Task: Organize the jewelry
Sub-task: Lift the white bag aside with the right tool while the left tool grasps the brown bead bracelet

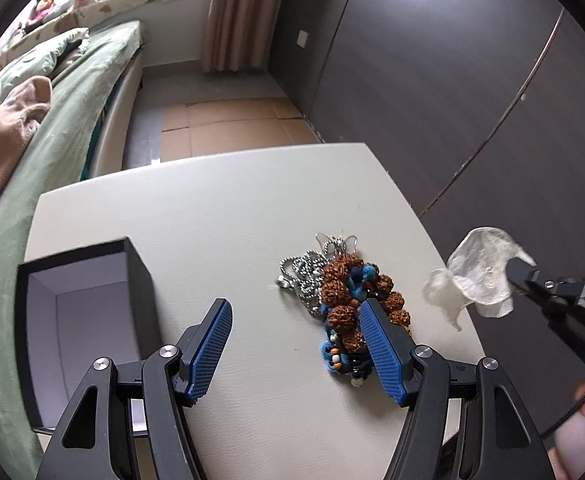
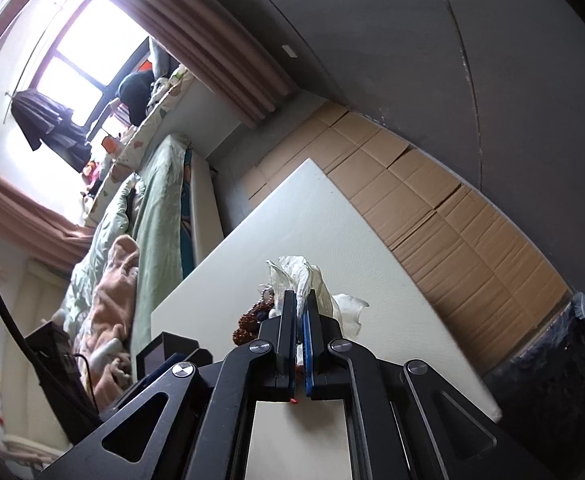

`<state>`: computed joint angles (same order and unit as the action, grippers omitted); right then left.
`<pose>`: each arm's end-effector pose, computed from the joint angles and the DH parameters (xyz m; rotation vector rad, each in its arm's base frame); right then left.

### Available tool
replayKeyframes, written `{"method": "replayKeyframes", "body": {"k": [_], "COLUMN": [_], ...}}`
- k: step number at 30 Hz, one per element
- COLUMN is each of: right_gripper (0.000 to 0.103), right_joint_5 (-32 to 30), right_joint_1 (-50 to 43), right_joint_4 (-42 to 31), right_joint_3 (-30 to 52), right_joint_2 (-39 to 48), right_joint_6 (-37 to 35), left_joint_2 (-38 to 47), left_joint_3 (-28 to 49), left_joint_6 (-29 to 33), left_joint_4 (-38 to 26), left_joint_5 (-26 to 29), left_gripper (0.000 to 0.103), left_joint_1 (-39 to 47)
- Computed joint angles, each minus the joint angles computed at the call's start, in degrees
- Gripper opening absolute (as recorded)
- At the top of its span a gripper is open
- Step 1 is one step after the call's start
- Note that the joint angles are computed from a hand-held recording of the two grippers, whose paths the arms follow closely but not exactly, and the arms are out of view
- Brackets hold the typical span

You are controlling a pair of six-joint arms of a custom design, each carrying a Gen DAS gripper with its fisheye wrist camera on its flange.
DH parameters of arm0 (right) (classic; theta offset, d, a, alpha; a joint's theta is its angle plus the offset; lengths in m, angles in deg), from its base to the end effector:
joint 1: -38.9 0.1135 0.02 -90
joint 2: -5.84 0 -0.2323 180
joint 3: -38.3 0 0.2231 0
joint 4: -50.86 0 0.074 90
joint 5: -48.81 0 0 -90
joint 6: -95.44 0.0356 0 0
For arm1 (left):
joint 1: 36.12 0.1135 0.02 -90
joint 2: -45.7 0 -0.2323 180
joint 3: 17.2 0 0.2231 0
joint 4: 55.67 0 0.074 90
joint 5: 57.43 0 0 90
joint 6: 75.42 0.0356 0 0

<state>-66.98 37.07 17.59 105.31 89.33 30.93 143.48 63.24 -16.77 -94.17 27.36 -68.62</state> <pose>0.2765 0.0067 0.2001 0.3785 2.4268 0.7323 0.2766 -0.1724 0.1866 -0.0101 2.5710 -0.3184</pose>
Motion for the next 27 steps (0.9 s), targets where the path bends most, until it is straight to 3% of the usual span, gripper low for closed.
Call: {"method": "replayKeyframes", "body": {"k": [12,13,15,18,27], "right_gripper": [0.004,0.004,0.004,0.004,0.004], "right_joint_5": [-2.88,-2.90,-2.62,-2.28,-0.80], "right_joint_1": [-4.01,-4.07,-3.74,-3.43,-2.04], "right_joint_4": [-0.34,-0.38,-0.47,-0.58,0.03], "right_joint_3": [-1.44,-1.41,-1.40,-1.23,-1.07], "right_joint_2": [-1.37,-1.27,-1.31,-1.10,-0.11], "right_joint_6": [-1.49,-1.58,-1.39,-1.54,-0.02], "left_joint_2": [5.59,5.38,4.97,3.74,-0.50], "left_joint_3": [1.58,1.25,0.84,0.02,-2.63], "left_joint_6": [-0.75,-0.63,0.18,0.35,1.01], "left_joint_4": [3.19,3.57,4.14,4.47,6.70], "left_joint_5": [-3.05,-3.19,-2.38,-2.52,3.28], "left_gripper": [0.067,0.061,0.024,0.004,0.000], "left_joint_1": [-2.15,-2.29,-2.35,-2.76,0.31]}}
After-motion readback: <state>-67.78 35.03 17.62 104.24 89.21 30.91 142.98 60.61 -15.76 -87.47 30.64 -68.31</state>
